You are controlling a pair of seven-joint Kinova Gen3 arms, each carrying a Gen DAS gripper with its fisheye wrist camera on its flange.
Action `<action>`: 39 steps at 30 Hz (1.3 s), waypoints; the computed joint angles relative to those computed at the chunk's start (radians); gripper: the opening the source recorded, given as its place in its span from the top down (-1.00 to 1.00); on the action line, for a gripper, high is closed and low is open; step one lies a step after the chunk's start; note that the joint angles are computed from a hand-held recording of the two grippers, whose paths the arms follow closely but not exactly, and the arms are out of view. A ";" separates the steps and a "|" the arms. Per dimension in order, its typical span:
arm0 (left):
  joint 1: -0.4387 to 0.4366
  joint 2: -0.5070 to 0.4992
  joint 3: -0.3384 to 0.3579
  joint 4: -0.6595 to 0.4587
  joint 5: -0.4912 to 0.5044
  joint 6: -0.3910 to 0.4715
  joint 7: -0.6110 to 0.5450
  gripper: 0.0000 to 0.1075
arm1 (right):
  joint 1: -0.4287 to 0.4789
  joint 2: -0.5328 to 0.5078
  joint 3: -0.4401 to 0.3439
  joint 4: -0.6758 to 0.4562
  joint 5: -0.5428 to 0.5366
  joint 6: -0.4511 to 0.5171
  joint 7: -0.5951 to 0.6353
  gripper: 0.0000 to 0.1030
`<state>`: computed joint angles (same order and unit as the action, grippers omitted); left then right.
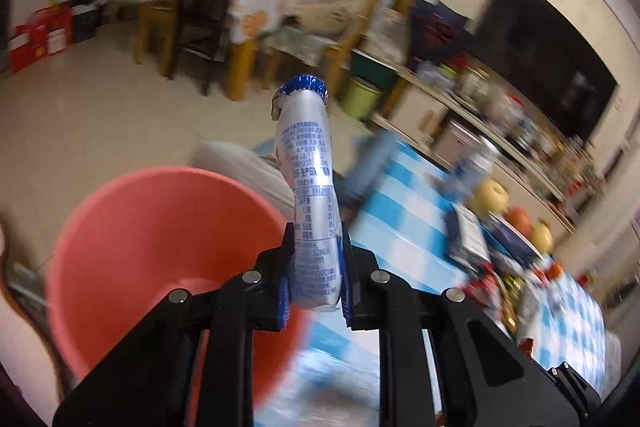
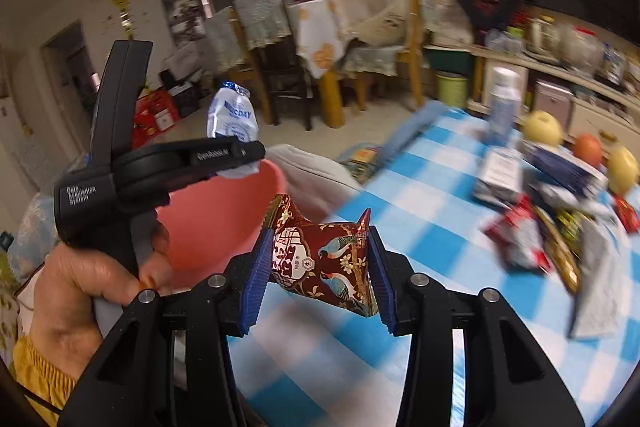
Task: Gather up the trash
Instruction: 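Carry both items to the pink bucket and release them inside, then return both tools to the table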
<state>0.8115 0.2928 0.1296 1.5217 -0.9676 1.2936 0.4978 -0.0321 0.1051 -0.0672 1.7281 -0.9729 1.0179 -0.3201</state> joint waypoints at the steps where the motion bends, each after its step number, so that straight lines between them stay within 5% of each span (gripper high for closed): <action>1: 0.003 -0.018 -0.007 0.022 0.002 0.020 0.028 0.61 | -0.024 0.009 -0.018 -0.009 0.004 -0.018 -0.010 0.08; 7: -0.050 -0.086 0.014 0.107 0.044 0.088 0.128 0.61 | -0.131 0.097 -0.097 -0.068 0.052 -0.073 -0.076 0.04; 13: -0.084 -0.086 0.046 0.110 0.061 0.155 0.151 -0.22 | -0.151 0.105 -0.126 -0.025 0.075 -0.169 -0.127 -0.48; 20: -0.010 -0.011 0.052 0.060 -0.072 0.250 0.139 -0.61 | -0.081 0.016 -0.087 0.091 -0.007 -0.252 -0.020 -0.76; 25: 0.043 0.038 0.031 0.032 -0.180 0.237 0.104 -0.63 | -0.031 -0.021 -0.024 0.138 -0.033 -0.233 0.065 -0.78; 39: 0.100 0.137 -0.031 -0.151 -0.187 0.050 -0.204 -0.63 | 0.132 -0.033 0.104 0.182 -0.107 -0.123 0.237 -0.85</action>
<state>0.9113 0.4297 0.0985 1.3711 -1.1551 1.3437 0.2941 0.0998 0.0717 0.0364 1.9100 -1.0796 0.8950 -0.0829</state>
